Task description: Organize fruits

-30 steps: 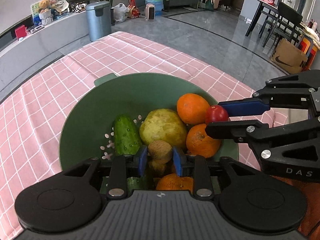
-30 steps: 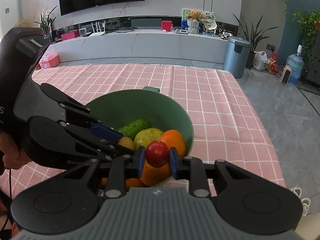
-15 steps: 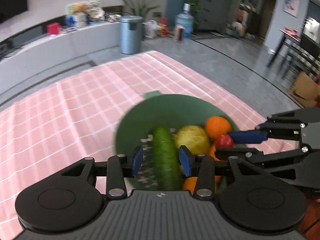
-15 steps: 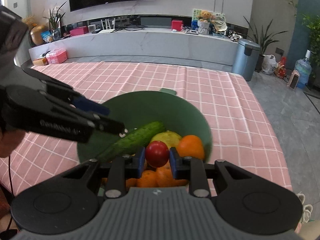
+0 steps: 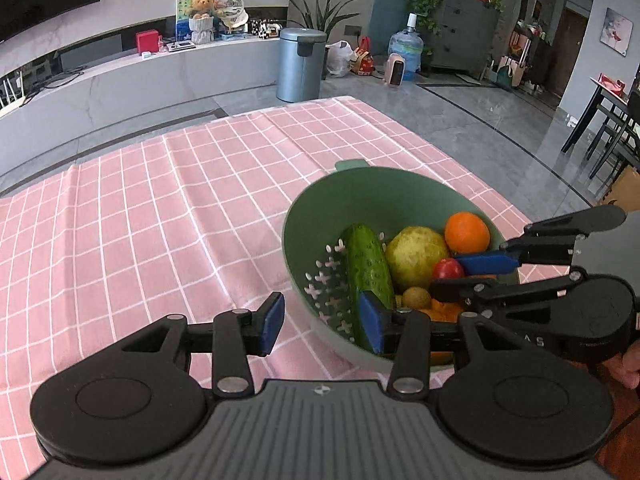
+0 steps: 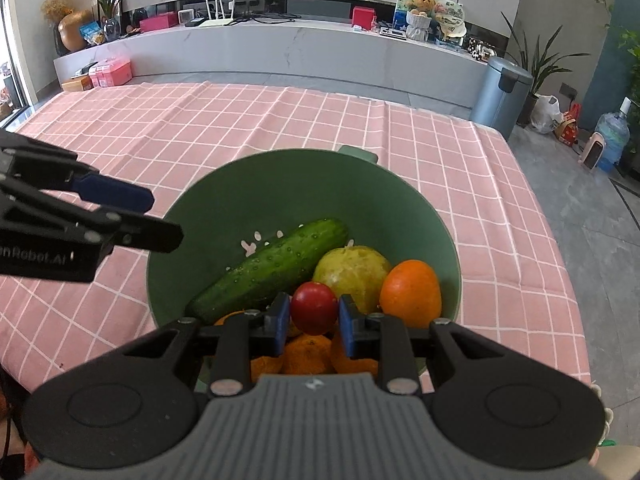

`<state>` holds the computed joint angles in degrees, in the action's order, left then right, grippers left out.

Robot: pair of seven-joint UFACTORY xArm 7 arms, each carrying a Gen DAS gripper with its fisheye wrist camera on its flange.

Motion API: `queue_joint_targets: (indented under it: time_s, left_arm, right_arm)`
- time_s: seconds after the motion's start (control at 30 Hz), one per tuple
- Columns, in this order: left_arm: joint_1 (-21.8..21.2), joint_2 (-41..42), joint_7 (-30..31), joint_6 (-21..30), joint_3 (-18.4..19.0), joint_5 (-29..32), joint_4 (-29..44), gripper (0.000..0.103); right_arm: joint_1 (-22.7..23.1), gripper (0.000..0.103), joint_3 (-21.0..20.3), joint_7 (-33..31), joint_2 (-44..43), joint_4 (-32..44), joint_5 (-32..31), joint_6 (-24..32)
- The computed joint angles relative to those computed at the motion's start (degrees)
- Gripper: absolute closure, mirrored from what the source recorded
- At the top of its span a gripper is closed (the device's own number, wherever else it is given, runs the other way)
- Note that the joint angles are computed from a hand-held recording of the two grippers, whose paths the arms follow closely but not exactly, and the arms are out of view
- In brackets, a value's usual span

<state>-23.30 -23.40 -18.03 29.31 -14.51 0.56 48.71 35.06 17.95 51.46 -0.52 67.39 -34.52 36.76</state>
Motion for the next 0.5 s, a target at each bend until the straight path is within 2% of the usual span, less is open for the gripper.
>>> queue_joint_targets:
  time_s: [0.27,0.33,0.37,0.5]
  left_arm:
    - [-0.5,-3.2,-0.8,0.6,-0.7,0.5,-2.2,0.051]
    - [-0.6,-4.5,-1.0,0.5,-0.6,0.3,-2.8,0.048]
    - [-0.7,-5.4,-1.0,0.3,-0.6,0.2,-3.2,0.046]
    - [-0.1,-9.1,-2.2,0.0,-1.2,0.7,-4.6,0.044]
  right_arm:
    - [0.4,0.08,0.1,-1.1,0.5,1.0,0.2,1.5]
    - [0.6,0.071,0.2,-0.8,0.5,1.3,-0.6,2.3]
    - [0.8,0.061,0.3,0.1,0.3,1.5,-1.9,3.2]
    - [1.4,0.058,1.1,4.0,-1.5,1.5,-4.8,5.3]
